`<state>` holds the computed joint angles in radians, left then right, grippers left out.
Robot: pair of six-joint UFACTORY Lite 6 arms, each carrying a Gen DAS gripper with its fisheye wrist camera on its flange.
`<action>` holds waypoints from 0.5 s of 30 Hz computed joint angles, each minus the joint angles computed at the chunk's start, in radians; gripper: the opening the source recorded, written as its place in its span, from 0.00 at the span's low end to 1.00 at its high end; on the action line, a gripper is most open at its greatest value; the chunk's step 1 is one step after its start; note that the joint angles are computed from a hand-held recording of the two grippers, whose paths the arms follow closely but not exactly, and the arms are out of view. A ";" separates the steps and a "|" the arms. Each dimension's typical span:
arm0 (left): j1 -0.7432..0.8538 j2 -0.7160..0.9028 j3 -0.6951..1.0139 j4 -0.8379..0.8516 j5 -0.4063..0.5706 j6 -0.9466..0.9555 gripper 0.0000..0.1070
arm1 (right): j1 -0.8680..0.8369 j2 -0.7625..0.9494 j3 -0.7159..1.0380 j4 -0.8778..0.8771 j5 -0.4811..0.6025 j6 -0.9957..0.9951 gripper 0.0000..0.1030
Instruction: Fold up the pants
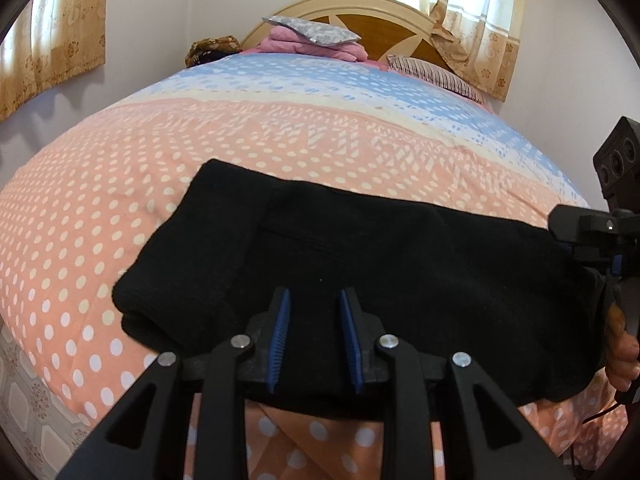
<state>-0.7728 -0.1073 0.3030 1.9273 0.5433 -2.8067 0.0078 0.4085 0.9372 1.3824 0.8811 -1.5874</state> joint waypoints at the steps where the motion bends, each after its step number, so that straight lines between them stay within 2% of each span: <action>1: -0.002 0.006 0.002 0.004 0.003 -0.006 0.28 | 0.007 0.002 0.006 -0.009 0.015 0.015 0.87; 4: -0.009 0.017 0.009 -0.010 0.016 0.009 0.29 | 0.036 0.050 0.048 -0.051 0.049 0.049 0.87; 9: -0.004 0.028 0.009 0.010 0.023 0.005 0.29 | 0.111 0.180 0.178 0.018 -0.011 0.078 0.87; 13: 0.009 0.033 0.007 0.043 0.019 -0.010 0.30 | 0.135 0.208 0.260 0.078 -0.124 0.069 0.84; 15: 0.008 0.042 0.012 0.040 0.023 0.001 0.30 | 0.107 0.275 0.370 -0.005 -0.072 0.182 0.78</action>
<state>-0.7645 -0.0655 0.3151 1.9674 0.5658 -2.8059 0.1153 0.6836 1.3069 1.3776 0.8088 -1.4051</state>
